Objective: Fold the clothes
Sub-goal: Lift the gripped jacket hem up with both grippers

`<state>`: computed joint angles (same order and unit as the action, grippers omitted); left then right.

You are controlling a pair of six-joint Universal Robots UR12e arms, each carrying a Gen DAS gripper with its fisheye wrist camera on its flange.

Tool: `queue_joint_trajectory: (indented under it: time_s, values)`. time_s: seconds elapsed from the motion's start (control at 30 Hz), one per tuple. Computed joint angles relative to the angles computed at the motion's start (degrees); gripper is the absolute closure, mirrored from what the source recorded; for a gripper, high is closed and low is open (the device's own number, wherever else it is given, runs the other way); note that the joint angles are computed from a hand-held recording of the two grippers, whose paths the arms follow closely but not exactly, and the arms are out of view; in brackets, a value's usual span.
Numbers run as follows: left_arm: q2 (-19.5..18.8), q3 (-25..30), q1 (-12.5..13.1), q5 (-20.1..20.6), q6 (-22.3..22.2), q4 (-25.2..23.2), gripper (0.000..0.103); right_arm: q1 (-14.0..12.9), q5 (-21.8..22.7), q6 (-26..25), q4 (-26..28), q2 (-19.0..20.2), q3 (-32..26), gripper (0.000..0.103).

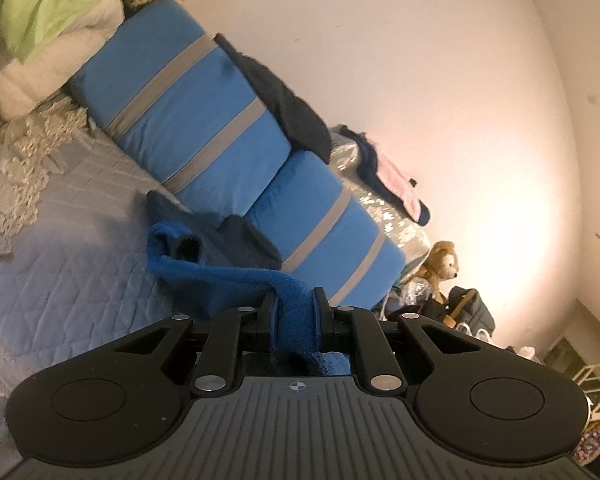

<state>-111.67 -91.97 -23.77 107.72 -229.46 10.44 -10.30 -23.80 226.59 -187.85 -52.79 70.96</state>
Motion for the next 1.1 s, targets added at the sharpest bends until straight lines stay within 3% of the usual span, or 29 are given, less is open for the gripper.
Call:
queue_joint_trajectory:
  time_s: [0.2,0.3,0.4,0.53,0.67,0.9,1.1]
  values:
    - [1.0,0.6,-0.9,2.0,2.7,-1.1,0.087,-0.3,0.5,1.7,-2.1,-0.8,-0.2,0.094]
    - [1.7,0.9,-1.3,2.7,3.1,-3.9,0.087,-0.5,1.6,3.5,-3.6,-1.0,-0.2,0.094]
    - [1.8,1.5,-0.7,2.7,1.7,-7.5,0.087,-0.3,0.7,1.2,1.3,-1.9,0.1,0.094]
    - [1.0,3.2,0.6,3.0,-0.8,-12.9,0.087,1.0,-3.0,-7.7,13.9,-2.6,-1.3,0.094]
    - [-0.3,5.0,2.0,2.2,0.2,-13.3,0.087,2.4,-6.9,-14.0,22.0,-1.6,-4.5,0.094]
    - [-1.9,7.5,3.4,3.0,1.6,-13.3,0.087,3.8,-13.4,-12.3,24.1,0.7,-9.6,0.094]
    - [-2.7,9.3,4.1,3.0,2.2,-15.6,0.087,4.3,-15.8,-13.2,24.7,1.7,-11.7,0.094]
